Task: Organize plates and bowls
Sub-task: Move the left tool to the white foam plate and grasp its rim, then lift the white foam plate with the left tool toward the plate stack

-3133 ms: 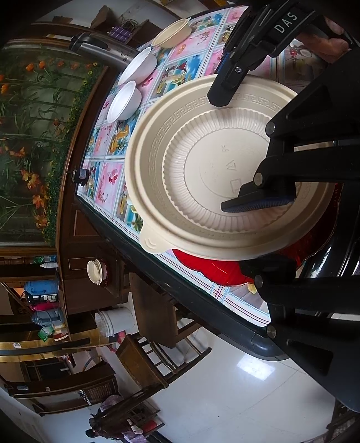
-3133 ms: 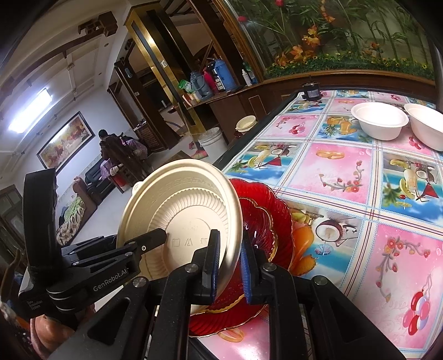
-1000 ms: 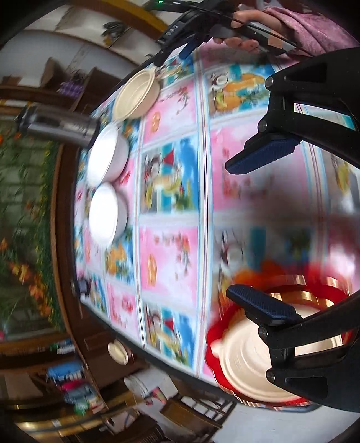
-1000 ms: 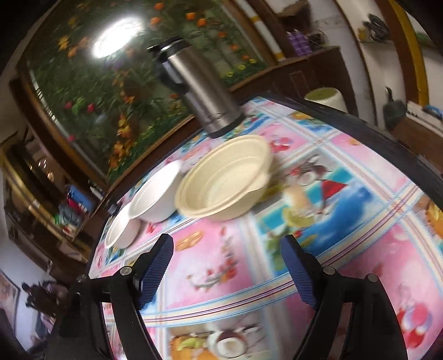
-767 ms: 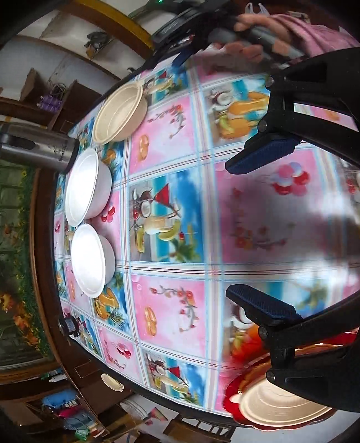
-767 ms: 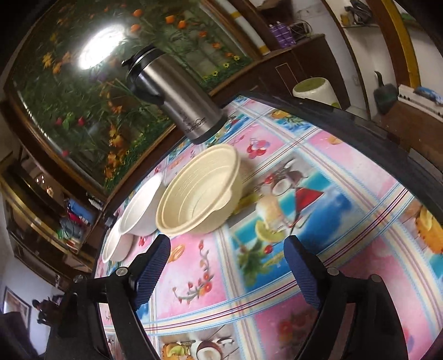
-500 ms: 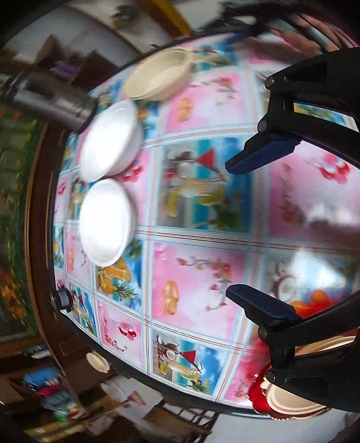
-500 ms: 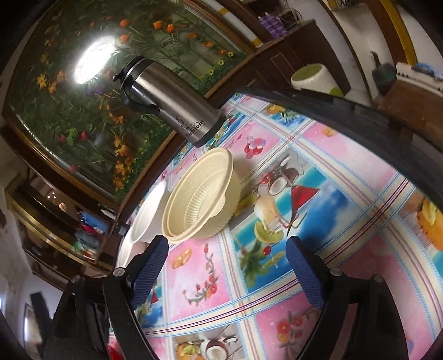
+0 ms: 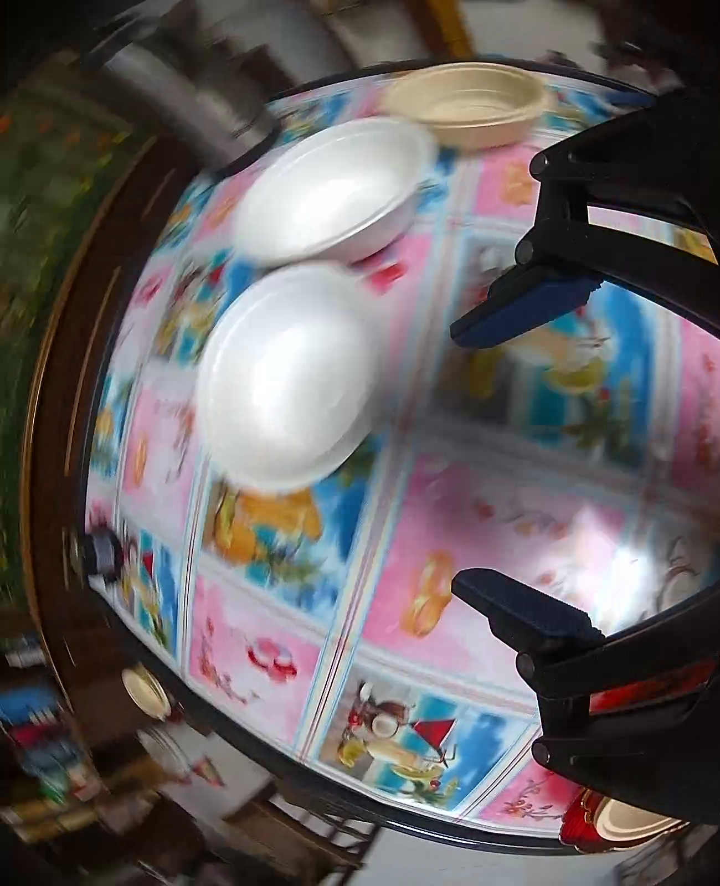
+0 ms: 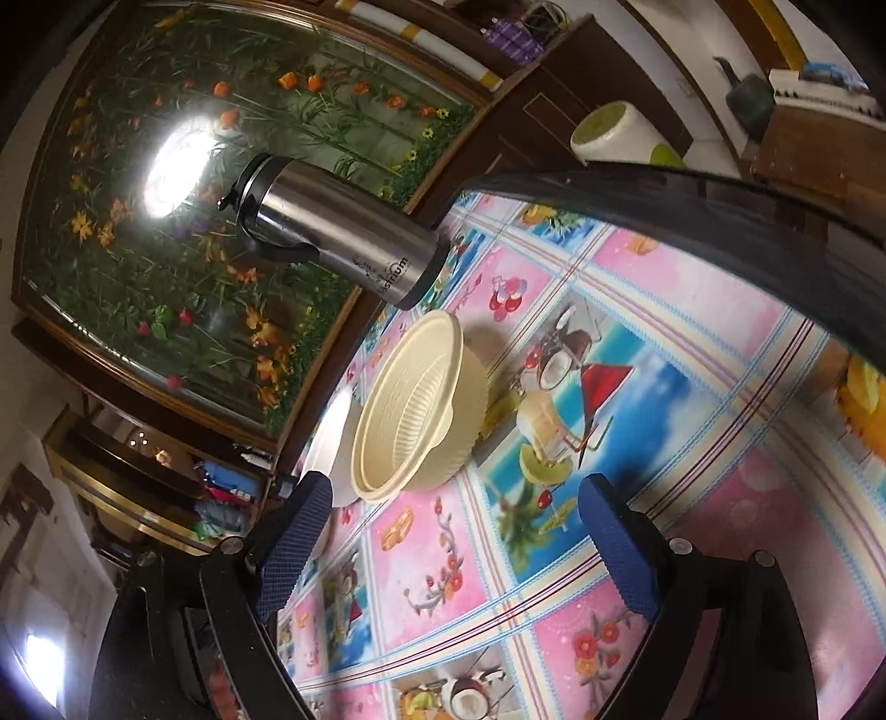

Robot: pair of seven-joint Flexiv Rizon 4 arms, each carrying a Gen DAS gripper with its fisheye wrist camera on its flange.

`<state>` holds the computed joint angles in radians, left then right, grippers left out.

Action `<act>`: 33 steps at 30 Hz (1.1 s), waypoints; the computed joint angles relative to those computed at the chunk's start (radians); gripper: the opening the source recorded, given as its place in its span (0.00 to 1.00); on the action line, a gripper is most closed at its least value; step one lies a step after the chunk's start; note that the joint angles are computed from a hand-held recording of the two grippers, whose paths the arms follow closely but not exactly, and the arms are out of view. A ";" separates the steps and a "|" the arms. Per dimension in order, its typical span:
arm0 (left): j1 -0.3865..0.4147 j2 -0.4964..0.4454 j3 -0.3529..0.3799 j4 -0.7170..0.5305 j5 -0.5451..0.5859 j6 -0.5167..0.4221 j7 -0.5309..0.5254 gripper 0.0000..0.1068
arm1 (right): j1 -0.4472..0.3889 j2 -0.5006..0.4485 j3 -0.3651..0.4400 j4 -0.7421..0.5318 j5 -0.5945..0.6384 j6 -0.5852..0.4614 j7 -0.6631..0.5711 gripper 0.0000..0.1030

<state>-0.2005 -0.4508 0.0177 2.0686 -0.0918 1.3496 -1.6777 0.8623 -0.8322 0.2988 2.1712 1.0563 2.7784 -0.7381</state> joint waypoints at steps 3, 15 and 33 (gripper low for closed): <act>0.004 -0.043 0.028 -0.058 -0.022 0.016 -0.053 0.77 | 0.001 -0.002 0.000 -0.001 -0.017 0.000 0.004 0.90; 0.062 -0.191 -0.044 -0.241 -0.092 -0.127 -0.045 0.77 | 0.002 0.013 -0.010 -0.014 -0.017 -0.065 -0.026 0.90; 0.015 -0.144 0.002 -0.178 0.019 -0.132 -0.029 0.16 | 0.009 0.048 -0.022 -0.069 0.072 -0.140 -0.189 0.90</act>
